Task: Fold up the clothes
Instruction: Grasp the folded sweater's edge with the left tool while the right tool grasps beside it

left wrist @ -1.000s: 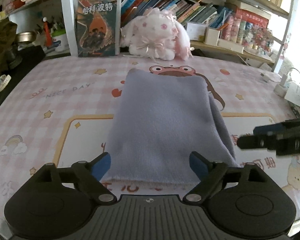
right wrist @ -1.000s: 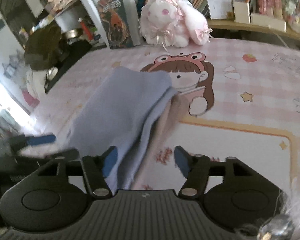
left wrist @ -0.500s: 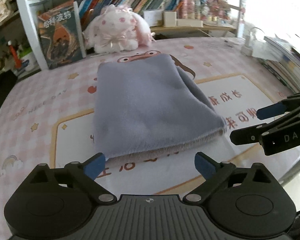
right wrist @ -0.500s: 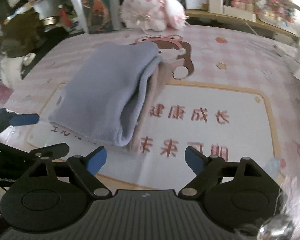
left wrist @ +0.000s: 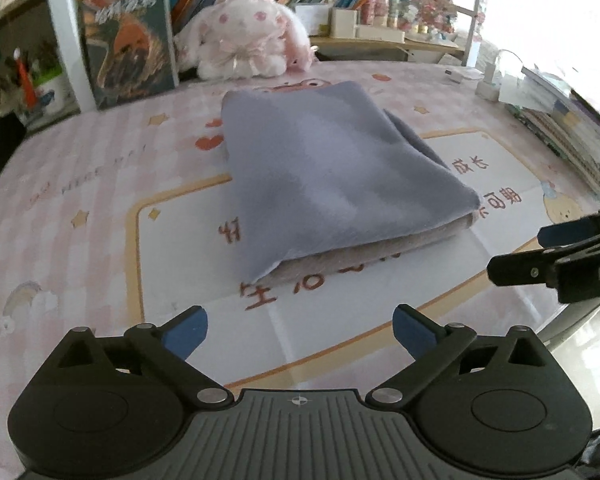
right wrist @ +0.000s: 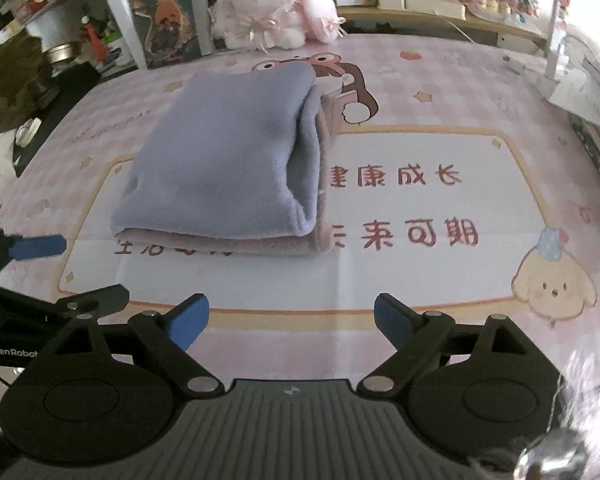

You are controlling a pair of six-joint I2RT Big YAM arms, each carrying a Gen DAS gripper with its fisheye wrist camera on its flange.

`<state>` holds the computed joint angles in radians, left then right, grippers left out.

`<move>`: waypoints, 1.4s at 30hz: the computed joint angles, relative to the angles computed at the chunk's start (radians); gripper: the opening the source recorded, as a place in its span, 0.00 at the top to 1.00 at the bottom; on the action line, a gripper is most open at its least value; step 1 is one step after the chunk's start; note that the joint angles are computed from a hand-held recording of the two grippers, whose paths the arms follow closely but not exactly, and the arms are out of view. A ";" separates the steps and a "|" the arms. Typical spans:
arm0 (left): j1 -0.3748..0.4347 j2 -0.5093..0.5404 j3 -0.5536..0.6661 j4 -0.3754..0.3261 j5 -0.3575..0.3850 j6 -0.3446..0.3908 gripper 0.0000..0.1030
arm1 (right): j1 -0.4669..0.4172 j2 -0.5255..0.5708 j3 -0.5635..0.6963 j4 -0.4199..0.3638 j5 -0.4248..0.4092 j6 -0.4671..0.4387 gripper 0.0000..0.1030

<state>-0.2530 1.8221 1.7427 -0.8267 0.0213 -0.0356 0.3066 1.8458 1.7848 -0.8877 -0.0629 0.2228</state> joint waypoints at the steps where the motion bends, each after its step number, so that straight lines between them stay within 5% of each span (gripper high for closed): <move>1: 0.010 -0.002 -0.002 -0.001 0.024 -0.010 0.02 | 0.002 -0.001 0.000 0.001 0.006 0.017 0.13; 5: 0.052 -0.006 -0.007 0.020 0.137 -0.074 0.02 | 0.004 0.006 0.013 -0.003 0.013 0.101 0.13; 12: 0.115 0.040 0.066 0.053 0.207 -0.290 0.03 | -0.022 0.054 0.077 0.025 -0.015 0.226 0.13; 17: 0.139 0.138 0.180 0.026 0.239 -0.340 0.04 | -0.055 0.149 0.199 -0.016 -0.101 0.312 0.13; 22: 0.146 0.200 0.238 0.017 0.293 -0.424 0.03 | -0.072 0.263 0.356 -0.106 -0.192 0.304 0.16; 27: 0.143 0.211 0.218 0.083 0.290 -0.574 0.03 | -0.081 0.348 0.486 -0.177 -0.255 0.258 0.16; 34: 0.111 0.285 0.372 -0.070 0.243 -0.508 0.03 | -0.092 0.434 0.630 -0.247 -0.324 0.188 0.26; 36: 0.101 0.295 0.393 -0.082 0.236 -0.504 0.12 | -0.093 0.462 0.679 -0.275 -0.346 0.170 0.29; 37: 0.100 0.297 0.394 -0.074 0.261 -0.510 0.32 | -0.091 0.473 0.701 -0.290 -0.343 0.145 0.33; 38: 0.100 0.298 0.391 -0.062 0.288 -0.532 0.38 | -0.090 0.481 0.718 -0.305 -0.339 0.114 0.41; 42: 0.064 0.299 0.425 -0.106 0.188 -0.491 0.47 | -0.088 0.452 0.674 -0.272 -0.327 -0.022 0.62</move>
<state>-0.1888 2.1207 2.1675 -0.9326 0.2089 -0.5269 0.2188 2.2977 2.4586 -1.1596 -0.3899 0.2007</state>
